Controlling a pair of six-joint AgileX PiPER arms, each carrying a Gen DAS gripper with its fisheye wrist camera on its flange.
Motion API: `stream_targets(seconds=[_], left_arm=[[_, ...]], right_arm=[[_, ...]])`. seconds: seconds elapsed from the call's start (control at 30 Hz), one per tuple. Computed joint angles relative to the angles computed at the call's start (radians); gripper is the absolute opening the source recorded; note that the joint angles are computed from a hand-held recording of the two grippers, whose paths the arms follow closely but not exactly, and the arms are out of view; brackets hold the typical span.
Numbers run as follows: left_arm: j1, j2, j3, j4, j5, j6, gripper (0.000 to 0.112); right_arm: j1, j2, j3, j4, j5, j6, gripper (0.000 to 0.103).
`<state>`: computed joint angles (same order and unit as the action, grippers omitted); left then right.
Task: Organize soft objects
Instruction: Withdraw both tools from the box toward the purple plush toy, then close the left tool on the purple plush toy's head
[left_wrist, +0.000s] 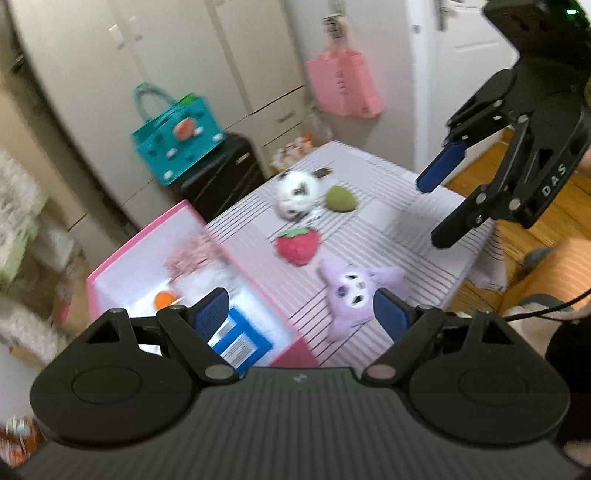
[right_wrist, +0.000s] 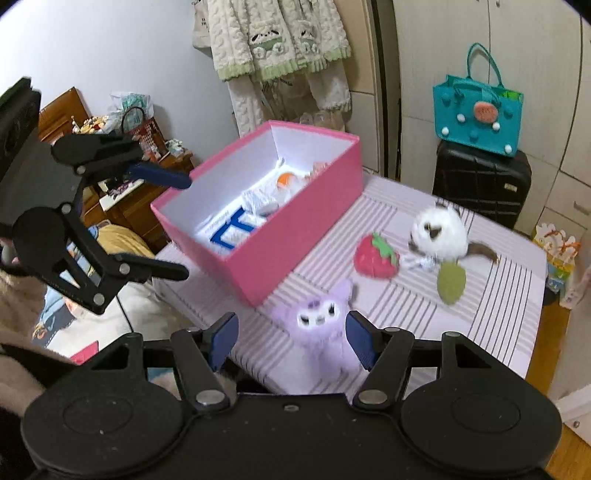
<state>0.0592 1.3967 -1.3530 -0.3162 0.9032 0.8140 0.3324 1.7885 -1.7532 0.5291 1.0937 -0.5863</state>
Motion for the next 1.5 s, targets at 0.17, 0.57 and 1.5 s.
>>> stream_targets(seconds=[0.17, 0.57, 1.5], left_arm=[[-0.051, 0.008, 0.037, -0.015, -0.02, 0.015, 0.085], [-0.144, 0.074, 0.188, -0.063, -0.201, -0.062, 0.085], [-0.16, 0.435, -0.006, -0.243, -0.253, -0.298, 0.084]], right_arm=[[-0.025, -0.036, 0.124, 0.025, -0.055, -0.063, 0.07], [-0.037, 0.051, 0.353, 0.204, -0.241, -0.288, 0.07], [-0.046, 0.124, 0.548, 0.847, -0.627, -1.298, 0.061]])
